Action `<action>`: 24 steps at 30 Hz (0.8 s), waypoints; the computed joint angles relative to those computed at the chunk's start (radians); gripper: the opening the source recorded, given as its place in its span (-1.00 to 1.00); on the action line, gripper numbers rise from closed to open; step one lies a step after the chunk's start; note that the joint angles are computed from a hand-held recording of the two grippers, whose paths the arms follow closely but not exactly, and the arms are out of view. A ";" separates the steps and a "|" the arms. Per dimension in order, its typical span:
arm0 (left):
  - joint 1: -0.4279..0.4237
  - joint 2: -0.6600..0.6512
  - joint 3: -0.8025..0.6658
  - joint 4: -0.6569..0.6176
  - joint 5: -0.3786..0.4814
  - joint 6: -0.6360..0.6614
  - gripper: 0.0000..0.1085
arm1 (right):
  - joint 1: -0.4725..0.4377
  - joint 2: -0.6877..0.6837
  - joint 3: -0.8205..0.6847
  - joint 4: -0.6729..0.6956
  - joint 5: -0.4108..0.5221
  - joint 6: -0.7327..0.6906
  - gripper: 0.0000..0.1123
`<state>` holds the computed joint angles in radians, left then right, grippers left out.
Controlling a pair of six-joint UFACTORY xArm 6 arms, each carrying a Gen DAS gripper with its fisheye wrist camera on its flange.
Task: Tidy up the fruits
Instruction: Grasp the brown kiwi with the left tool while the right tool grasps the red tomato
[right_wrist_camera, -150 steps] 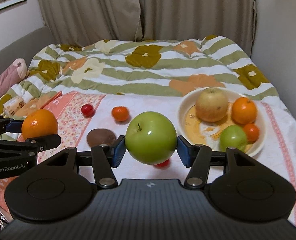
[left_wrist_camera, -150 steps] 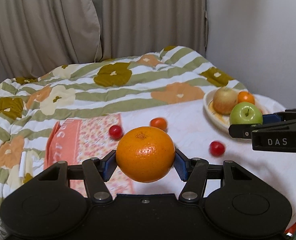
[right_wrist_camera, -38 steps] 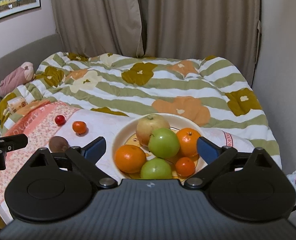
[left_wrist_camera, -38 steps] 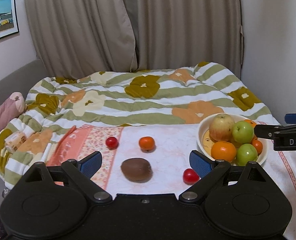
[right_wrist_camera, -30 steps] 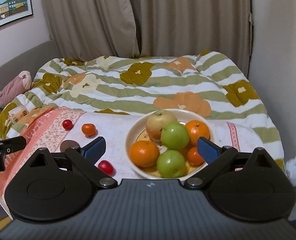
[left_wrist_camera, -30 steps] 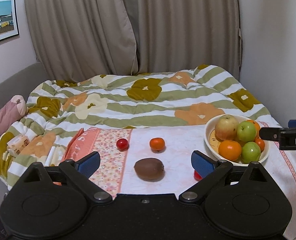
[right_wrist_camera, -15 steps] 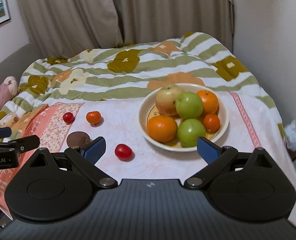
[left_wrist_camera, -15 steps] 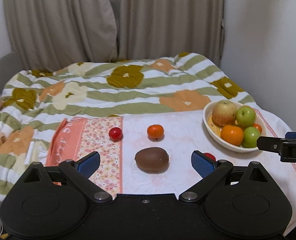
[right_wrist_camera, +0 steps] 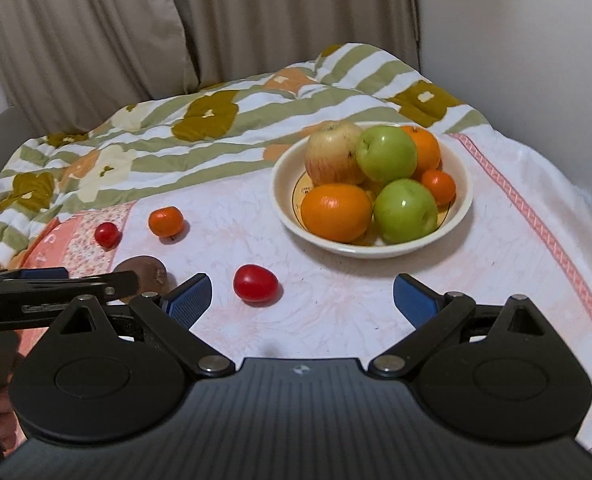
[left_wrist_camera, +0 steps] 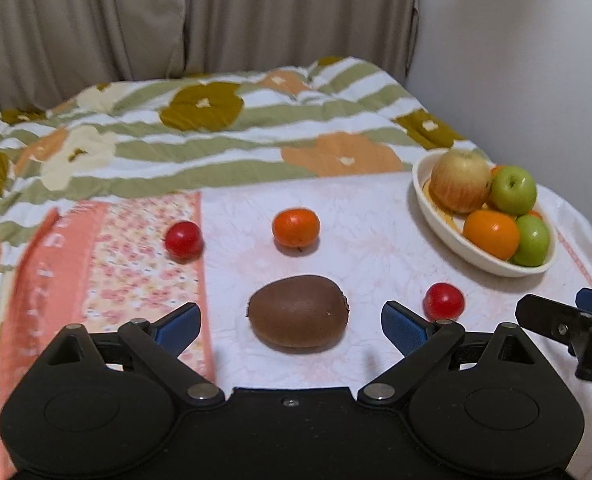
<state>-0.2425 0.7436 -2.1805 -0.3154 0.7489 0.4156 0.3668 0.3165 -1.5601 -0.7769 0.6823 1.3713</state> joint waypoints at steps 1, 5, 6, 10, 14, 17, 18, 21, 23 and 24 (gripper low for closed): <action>-0.003 0.024 -0.027 0.008 0.007 -0.008 0.80 | 0.002 0.014 -0.012 -0.006 0.008 0.006 0.83; -0.004 0.096 -0.120 0.009 0.046 -0.020 0.69 | 0.013 0.055 -0.049 -0.006 0.033 0.012 0.83; -0.004 0.111 -0.139 0.012 0.053 -0.024 0.68 | 0.012 0.059 -0.049 -0.008 0.034 0.017 0.83; 0.000 0.186 -0.256 0.003 0.126 -0.037 0.56 | 0.013 0.084 -0.070 -0.009 0.051 0.029 0.83; 0.001 0.215 -0.301 0.001 0.142 -0.036 0.35 | 0.012 0.105 -0.091 0.002 0.059 0.024 0.83; 0.005 0.219 -0.307 -0.017 0.146 -0.026 0.32 | 0.012 0.120 -0.109 0.007 0.066 0.015 0.83; 0.005 0.221 -0.311 -0.020 0.149 -0.024 0.31 | 0.012 0.126 -0.117 0.010 0.066 0.008 0.83; 0.009 0.227 -0.328 -0.026 0.168 -0.017 0.30 | 0.010 0.150 -0.146 0.020 0.069 -0.023 0.83; 0.016 0.244 -0.365 -0.036 0.200 -0.018 0.30 | 0.009 0.164 -0.163 0.023 0.066 -0.040 0.83; 0.018 0.244 -0.368 -0.039 0.207 -0.020 0.30 | 0.008 0.174 -0.173 0.027 0.061 -0.053 0.83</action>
<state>-0.2247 0.9877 -2.5489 -0.3540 0.9561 0.3955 0.3744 0.4901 -1.7336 -0.7504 0.7435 1.3185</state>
